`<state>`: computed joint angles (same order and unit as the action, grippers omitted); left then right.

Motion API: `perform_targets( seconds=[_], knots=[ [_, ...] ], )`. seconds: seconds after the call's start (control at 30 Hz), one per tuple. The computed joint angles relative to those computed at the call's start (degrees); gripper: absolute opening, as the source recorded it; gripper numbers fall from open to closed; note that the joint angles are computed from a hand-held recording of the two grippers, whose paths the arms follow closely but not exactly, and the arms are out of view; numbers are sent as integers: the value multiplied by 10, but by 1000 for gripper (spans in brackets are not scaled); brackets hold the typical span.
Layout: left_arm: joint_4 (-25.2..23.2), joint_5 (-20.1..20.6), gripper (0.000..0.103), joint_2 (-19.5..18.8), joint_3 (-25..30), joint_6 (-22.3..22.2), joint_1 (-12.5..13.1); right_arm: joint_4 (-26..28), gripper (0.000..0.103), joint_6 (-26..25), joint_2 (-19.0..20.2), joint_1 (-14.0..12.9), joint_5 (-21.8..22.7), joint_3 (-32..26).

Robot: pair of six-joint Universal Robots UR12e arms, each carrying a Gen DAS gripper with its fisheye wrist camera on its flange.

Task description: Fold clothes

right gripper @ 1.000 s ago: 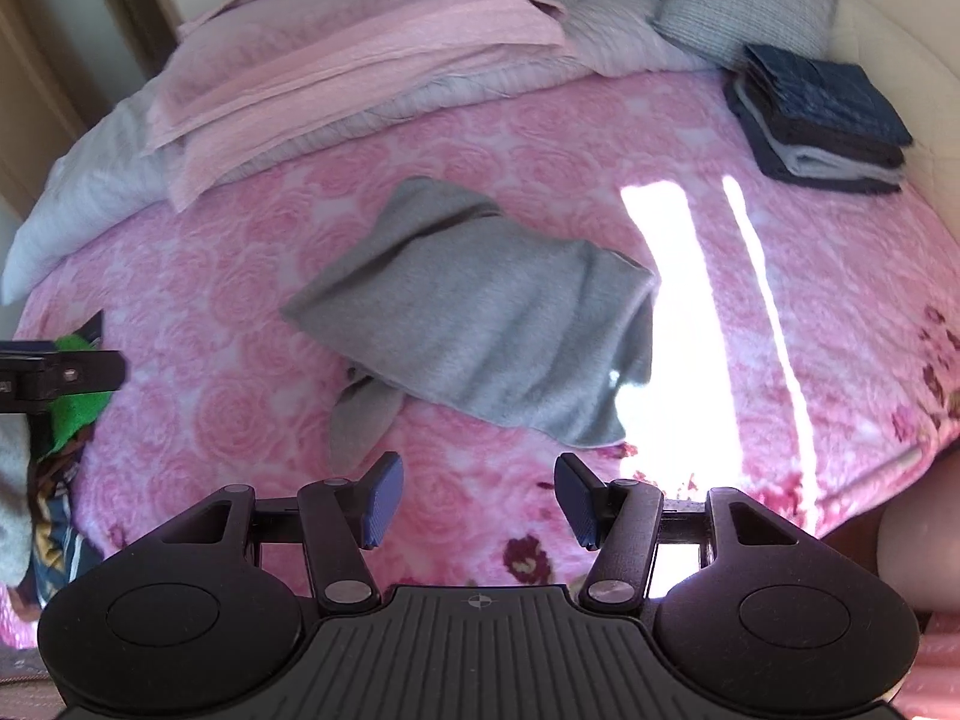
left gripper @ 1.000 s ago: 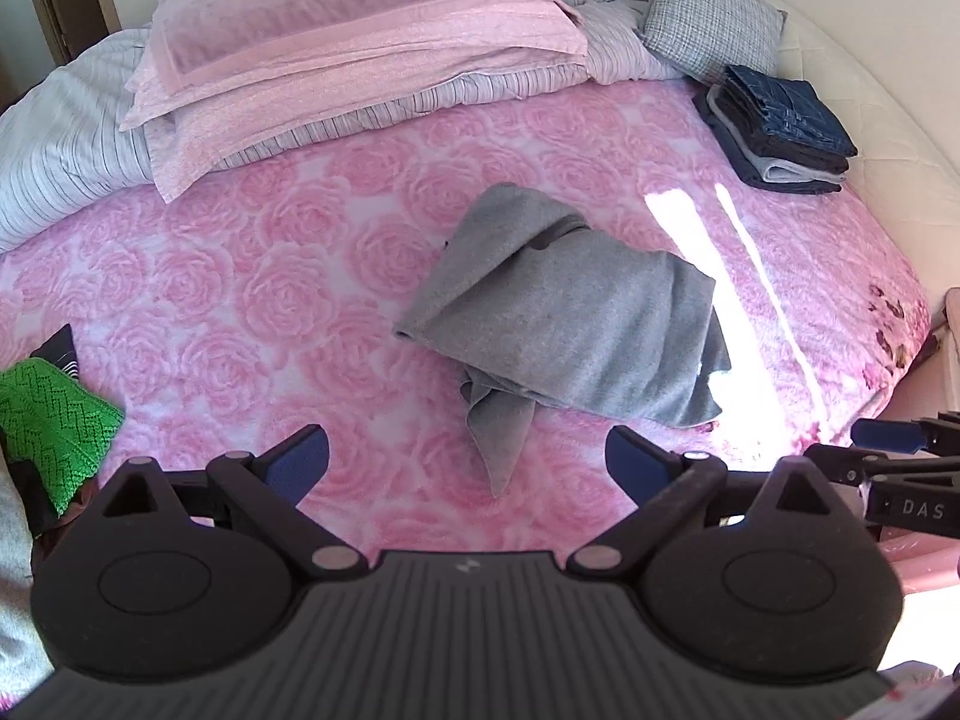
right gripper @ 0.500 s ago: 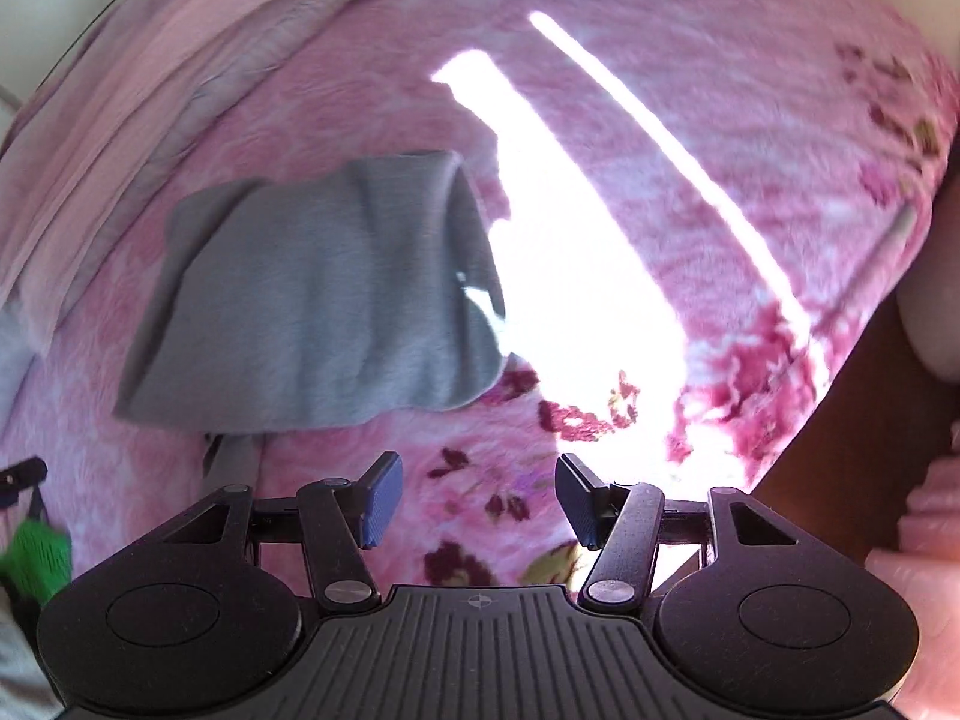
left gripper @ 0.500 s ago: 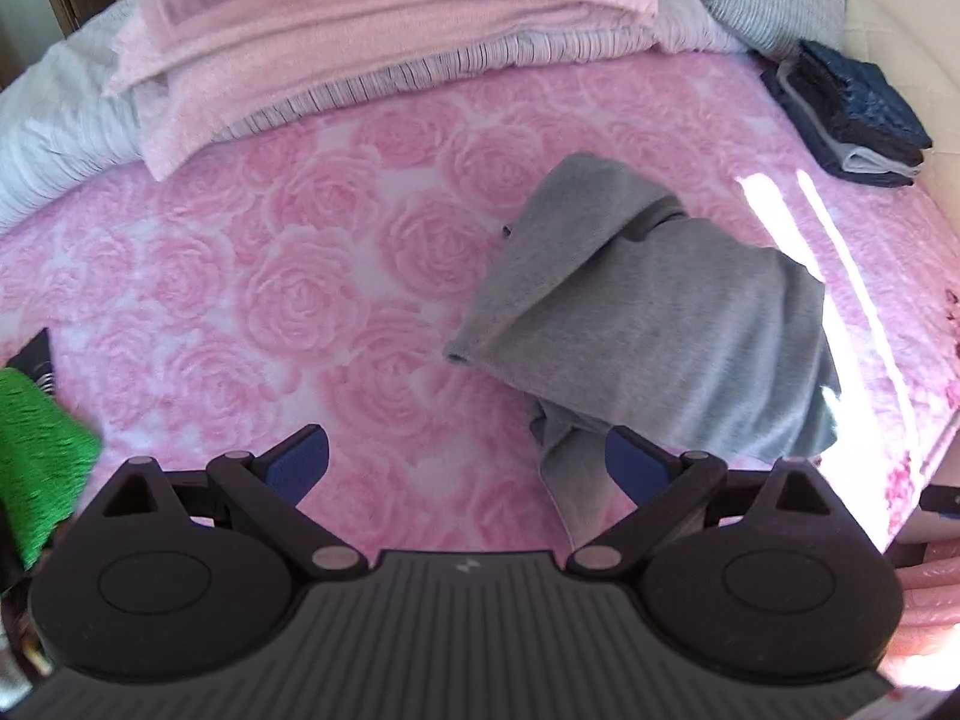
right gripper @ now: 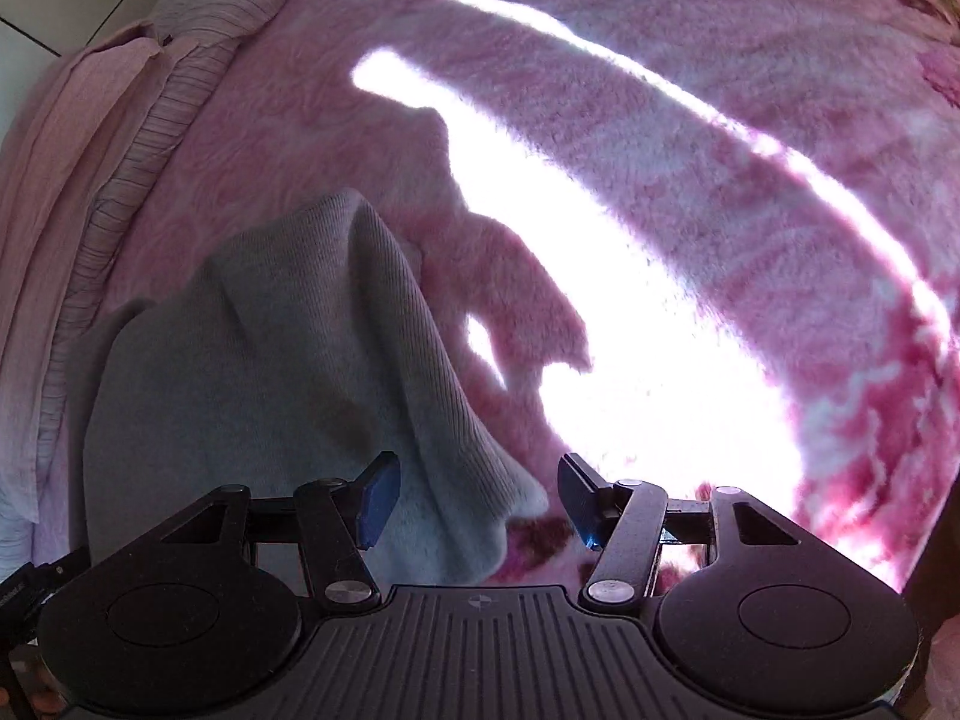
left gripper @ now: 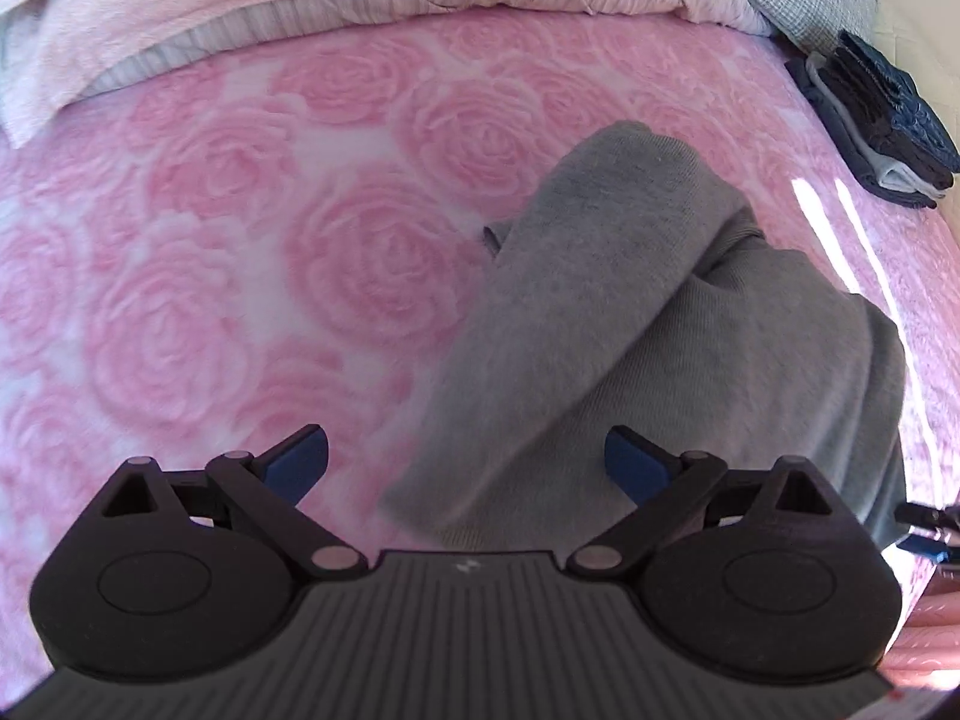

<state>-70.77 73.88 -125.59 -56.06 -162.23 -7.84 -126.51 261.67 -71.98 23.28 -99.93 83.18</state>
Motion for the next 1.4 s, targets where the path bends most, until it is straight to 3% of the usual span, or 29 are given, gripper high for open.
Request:
perform_targets(
  seconds=[0.03,0.07,0.1,0.13,0.17,0.2,0.27,0.4,0.57,0.67,0.8,0.9,1.0,1.1,1.13,1.23,1.33,1.4],
  knots=[
    [-10,-7,91,-6,7,3,-1,-14,40,-19,2,-4,9,0],
    [-23,-13,79,-11,15,7,-2,-4,8,-46,9,-9,20,-12],
    [-37,-27,54,-15,22,14,-2,7,6,-77,13,-13,32,-26],
    [-53,-40,38,-19,31,23,-2,14,6,-105,18,-14,29,-42],
    [-61,-41,12,-21,38,30,-4,5,6,-125,20,-15,21,-53],
    [-64,-34,5,-22,45,36,-6,-9,6,-127,20,-16,9,-62],
    [-53,-50,4,-19,53,27,-5,-53,6,-124,17,-21,-26,-78],
    [4,-123,3,-27,102,-22,4,-180,6,-171,25,-32,-91,-119],
    [80,-180,3,-71,232,-108,9,-302,6,-314,53,-22,-191,-210],
    [120,-217,2,-84,288,-138,16,-344,6,-376,56,-8,-245,-242],
    [185,-253,2,-44,238,-154,26,-289,6,-366,16,11,-259,-209],
    [185,-257,2,17,139,-133,36,-144,6,-278,-22,34,-255,-169],
    [122,-233,4,80,40,-76,46,36,6,-158,-47,51,-198,-146],
    [2,-172,17,119,-17,-25,53,212,7,-65,-45,61,-123,-155],
    [-42,-141,17,126,-27,-17,54,243,7,-51,-47,63,-96,-154],
    [-121,-74,19,142,-55,-5,55,262,9,-18,-52,78,-72,-140],
    [-134,-30,20,156,-79,22,52,241,14,-12,-58,81,-65,-132],
    [-129,-27,30,165,-89,36,52,236,21,-25,-57,81,-76,-135]
  ],
)
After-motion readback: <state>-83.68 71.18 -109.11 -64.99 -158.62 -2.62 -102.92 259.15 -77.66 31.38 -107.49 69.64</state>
